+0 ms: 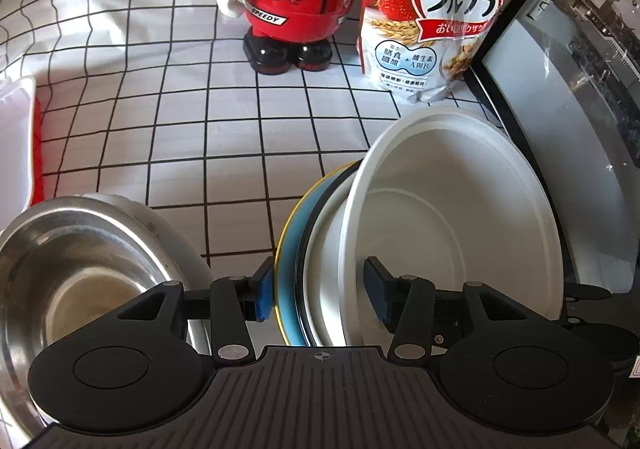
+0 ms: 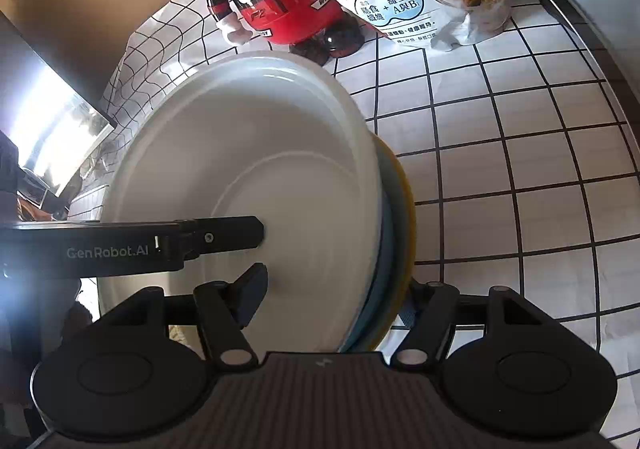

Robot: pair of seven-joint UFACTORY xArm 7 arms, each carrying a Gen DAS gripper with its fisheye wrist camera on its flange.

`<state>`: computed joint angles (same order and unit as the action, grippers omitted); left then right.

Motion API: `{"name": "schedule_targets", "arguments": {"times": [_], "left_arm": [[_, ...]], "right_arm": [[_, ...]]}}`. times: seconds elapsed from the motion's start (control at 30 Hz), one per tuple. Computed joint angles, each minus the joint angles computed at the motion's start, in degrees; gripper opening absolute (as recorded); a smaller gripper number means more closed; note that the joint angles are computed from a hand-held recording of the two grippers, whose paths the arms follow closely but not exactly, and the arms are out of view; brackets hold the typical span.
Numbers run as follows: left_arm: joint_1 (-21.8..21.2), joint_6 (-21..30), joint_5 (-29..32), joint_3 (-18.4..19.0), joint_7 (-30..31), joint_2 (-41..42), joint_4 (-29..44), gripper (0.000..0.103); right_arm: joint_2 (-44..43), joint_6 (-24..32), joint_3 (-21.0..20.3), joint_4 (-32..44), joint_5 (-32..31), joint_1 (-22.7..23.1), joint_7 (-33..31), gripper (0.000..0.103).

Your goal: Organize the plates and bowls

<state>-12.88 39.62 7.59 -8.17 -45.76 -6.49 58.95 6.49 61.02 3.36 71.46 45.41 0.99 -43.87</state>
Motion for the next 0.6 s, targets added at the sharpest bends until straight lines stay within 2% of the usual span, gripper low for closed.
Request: {"name": "schedule_targets", "arguments": {"times": [0.1, 0.23, 0.47, 0.6], "left_arm": [[-0.3, 1.7, 0.8, -0.5, -0.8, -0.7, -0.1, 0.051], [-0.9, 3.1, -0.8, -0.9, -1.7, -3.6, -2.4, 0.049], [-2.2, 4.8, -4.5, -2.8, -6.9, -11.6, -9.2, 0.046], [-2.0, 5.2, -3.8, -4.2, -9.8, -13.9, -11.1, 0.042]], "right_arm": [[-1.1, -0.1, 0.0, -1.0, -0.5, 0.2, -0.2, 0.07], [-2.0, 2.8, -0.5, -1.7, -0.5, -0.1, -1.4, 0.07], [-5.3, 8.9, -1.8, -4.5, -2.1, -0.4, -7.0, 0.07], [-6.4, 10.4, -2.4, -5.5, -2.3, -0.2, -9.2, 0.07]]}}
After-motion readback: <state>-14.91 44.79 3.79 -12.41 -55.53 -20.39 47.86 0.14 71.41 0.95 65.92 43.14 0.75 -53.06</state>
